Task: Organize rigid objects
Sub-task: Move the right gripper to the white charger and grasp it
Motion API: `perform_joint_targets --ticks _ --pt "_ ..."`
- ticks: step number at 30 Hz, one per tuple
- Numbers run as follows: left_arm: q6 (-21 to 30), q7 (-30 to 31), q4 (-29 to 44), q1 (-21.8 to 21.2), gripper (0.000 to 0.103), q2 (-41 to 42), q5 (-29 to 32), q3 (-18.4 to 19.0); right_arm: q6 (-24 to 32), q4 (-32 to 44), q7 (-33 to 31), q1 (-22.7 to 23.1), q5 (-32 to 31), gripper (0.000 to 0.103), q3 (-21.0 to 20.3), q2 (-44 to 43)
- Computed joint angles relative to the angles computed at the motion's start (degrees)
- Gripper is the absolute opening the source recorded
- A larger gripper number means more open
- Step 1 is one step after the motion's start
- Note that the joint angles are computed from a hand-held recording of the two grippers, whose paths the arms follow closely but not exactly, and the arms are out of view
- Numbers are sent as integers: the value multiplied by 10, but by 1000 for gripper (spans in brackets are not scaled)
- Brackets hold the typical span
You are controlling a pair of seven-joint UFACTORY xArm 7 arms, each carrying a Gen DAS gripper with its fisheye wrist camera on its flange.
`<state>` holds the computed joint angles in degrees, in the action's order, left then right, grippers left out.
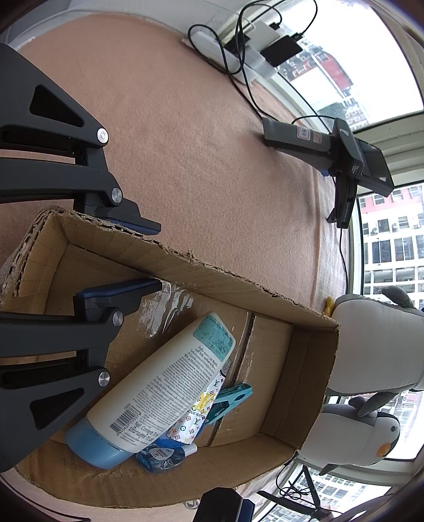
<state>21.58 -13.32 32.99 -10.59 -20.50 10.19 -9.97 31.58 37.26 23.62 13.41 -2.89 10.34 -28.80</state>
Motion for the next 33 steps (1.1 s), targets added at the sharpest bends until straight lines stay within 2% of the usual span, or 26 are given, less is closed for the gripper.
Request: perform_joint_targets --ticks 8,20,26,33 --pt "1 -1 3 0 26 2 3 -1 8 -38 2 -18 5 63 -18 -51" --pt "2 -4 6 1 26 4 7 -1 45 -97 -15 -105 -15 63 -59 -127" --pt "2 -4 4 0 26 3 7 -1 49 -111 -29 -145 -26 63 -74 -126" --pt "1 -4 4 0 26 3 7 -1 31 -113 -52 -170 -10 63 -102 -93"
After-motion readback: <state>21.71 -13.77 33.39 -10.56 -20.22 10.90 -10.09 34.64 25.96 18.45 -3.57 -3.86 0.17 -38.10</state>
